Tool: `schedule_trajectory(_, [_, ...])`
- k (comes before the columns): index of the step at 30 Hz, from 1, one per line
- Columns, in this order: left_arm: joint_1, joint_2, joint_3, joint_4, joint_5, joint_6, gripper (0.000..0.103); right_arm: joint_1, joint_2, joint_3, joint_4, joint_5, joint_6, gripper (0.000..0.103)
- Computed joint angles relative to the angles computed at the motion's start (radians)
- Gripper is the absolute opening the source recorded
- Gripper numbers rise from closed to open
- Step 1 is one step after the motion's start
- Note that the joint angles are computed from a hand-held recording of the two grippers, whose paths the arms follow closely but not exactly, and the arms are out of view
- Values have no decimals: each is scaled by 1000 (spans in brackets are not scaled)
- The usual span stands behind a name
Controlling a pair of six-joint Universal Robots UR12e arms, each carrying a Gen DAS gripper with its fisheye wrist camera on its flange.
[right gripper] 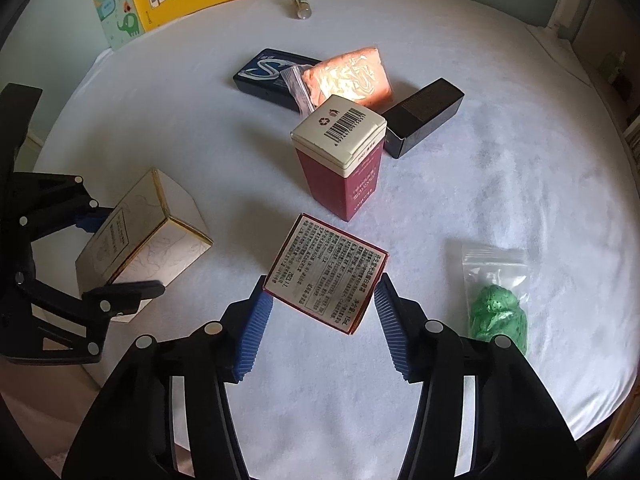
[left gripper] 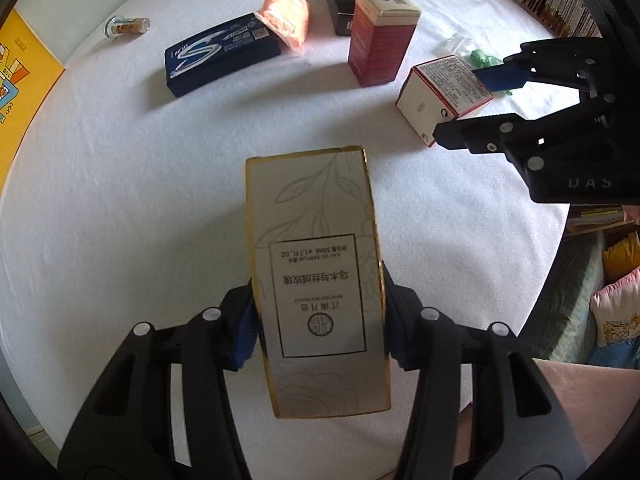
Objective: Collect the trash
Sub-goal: 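Grasp the white-gold box with the left tool while the right tool grasps the red-white square box, then carry both boxes over the teal wastebasket with both tools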
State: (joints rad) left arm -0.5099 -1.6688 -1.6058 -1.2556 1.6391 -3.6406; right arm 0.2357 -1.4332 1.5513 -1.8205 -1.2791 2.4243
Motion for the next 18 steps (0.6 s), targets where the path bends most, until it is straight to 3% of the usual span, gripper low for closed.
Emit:
schedule_trajectory(14, [-76,-40,69,8,52,66,48,-73,-83,59,-29,63,51,51])
schedule_trajectory(18, [-84,-64,99,11,41,131,48,-98,-116,90,-37,67,83,51])
